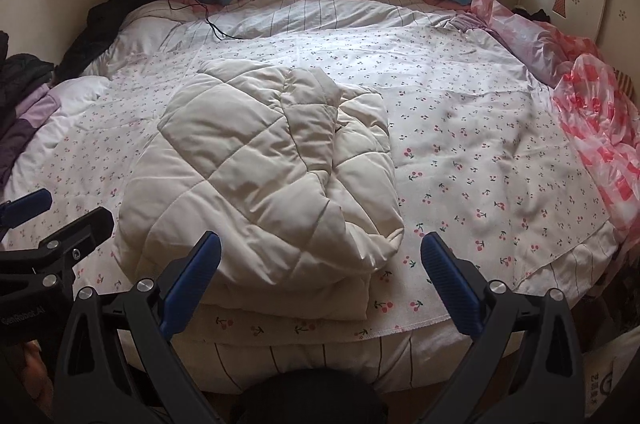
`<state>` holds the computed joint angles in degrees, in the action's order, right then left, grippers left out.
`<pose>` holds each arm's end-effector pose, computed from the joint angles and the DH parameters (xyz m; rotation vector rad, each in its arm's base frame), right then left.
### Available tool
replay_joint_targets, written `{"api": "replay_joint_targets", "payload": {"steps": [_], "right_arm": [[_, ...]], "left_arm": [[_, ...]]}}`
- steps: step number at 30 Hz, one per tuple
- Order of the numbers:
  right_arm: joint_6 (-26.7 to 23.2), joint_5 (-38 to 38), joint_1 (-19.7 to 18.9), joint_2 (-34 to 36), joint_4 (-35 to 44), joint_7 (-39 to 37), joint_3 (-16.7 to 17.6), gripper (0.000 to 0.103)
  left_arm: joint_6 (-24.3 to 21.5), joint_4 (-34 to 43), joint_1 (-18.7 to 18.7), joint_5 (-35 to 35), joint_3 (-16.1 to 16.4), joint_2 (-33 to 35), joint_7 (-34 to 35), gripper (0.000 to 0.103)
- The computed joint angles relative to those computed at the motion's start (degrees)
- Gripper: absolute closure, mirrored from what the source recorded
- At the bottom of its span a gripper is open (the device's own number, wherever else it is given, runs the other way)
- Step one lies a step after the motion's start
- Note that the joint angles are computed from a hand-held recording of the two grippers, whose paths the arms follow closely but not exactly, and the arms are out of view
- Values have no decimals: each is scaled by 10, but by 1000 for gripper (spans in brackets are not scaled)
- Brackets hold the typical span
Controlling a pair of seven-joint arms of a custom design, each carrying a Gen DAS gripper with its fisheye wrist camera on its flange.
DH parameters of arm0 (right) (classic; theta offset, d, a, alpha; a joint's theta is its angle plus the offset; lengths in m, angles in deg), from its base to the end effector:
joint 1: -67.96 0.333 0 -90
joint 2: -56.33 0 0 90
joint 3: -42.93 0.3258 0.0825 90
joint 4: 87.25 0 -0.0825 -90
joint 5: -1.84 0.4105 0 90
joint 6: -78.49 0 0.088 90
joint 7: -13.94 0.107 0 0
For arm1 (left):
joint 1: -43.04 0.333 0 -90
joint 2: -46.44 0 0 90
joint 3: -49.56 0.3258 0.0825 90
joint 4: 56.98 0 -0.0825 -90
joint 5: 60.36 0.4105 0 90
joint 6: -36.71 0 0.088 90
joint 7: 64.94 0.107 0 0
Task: Fold large clothes
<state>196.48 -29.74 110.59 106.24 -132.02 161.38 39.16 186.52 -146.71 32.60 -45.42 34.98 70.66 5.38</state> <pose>0.6564 0.5276 0.4750 -1.7233 1.9585 -0.7538 0.6896 -0.2938 0.4781 -1.6852 2.1026 -0.7682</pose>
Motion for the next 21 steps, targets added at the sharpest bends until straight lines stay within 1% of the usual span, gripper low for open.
{"api": "replay_joint_targets", "payload": {"steps": [3,9,16,21], "right_arm": [[-12,-5,5,1,5,2,-4,6],[-51,-1,14,35,67,-24,-9,6],[-54,22,13,51,91,-41,-10,6],[-62,33,16,64,111,-47,-16,6]], "left_arm": [[-2,-13,0,-1,0,-7,-5,6],[5,-30,5,-5,-2,-20,-3,6],[-4,-37,15,-26,-9,-27,15,6],[-8,-36,14,-32,-7,-27,20,6]]}}
